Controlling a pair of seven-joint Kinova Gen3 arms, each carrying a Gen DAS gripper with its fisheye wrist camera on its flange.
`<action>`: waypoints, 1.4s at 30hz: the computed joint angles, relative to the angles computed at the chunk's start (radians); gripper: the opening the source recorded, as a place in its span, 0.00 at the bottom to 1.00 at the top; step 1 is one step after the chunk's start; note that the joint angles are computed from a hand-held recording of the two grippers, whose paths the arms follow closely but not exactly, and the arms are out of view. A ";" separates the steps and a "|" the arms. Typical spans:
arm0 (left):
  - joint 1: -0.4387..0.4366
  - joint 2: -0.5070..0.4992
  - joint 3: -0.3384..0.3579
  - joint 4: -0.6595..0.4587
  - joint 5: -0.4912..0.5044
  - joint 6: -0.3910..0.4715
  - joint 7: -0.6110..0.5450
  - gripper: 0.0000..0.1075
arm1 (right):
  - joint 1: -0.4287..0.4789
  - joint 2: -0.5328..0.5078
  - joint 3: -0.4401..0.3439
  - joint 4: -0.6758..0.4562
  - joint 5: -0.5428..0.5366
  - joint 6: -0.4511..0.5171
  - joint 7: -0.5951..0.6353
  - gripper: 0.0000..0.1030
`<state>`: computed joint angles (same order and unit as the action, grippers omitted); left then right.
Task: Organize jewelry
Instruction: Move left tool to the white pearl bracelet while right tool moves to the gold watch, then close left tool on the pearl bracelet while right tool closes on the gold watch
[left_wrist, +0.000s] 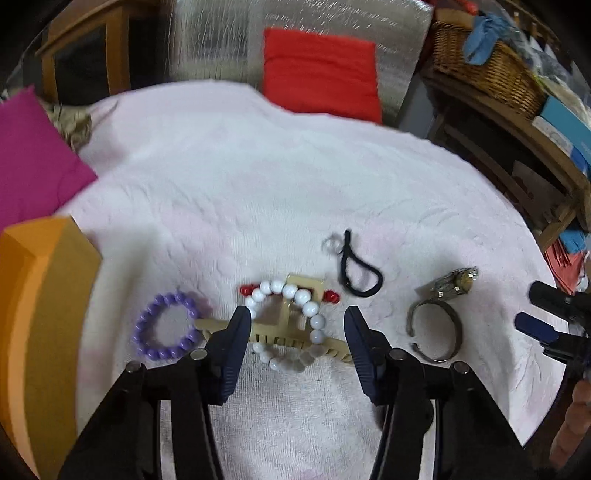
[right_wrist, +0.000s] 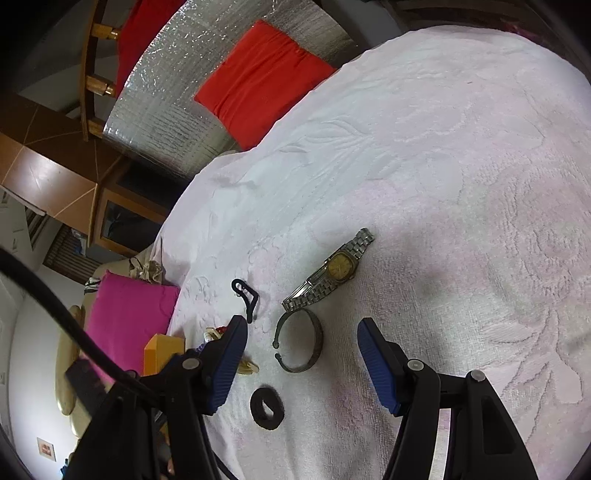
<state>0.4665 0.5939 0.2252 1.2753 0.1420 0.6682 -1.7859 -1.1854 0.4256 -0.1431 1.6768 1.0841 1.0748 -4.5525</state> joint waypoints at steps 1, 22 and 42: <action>0.007 0.005 -0.004 -0.005 -0.006 0.005 0.003 0.50 | 0.000 0.000 0.000 0.000 -0.001 0.001 0.003 0.64; -0.243 -0.072 0.151 0.086 0.301 -0.056 -0.307 0.10 | -0.006 0.006 0.001 -0.021 -0.019 0.026 0.030 0.64; -0.326 -0.124 0.154 0.156 0.474 -0.093 -0.426 0.10 | 0.070 -0.025 0.016 0.094 0.030 -0.130 -0.079 0.64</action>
<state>0.1402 0.4697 0.3790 1.4308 0.6164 0.5756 -2.2119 -1.1150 0.4004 -0.1275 1.7708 1.1143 0.9444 -4.6319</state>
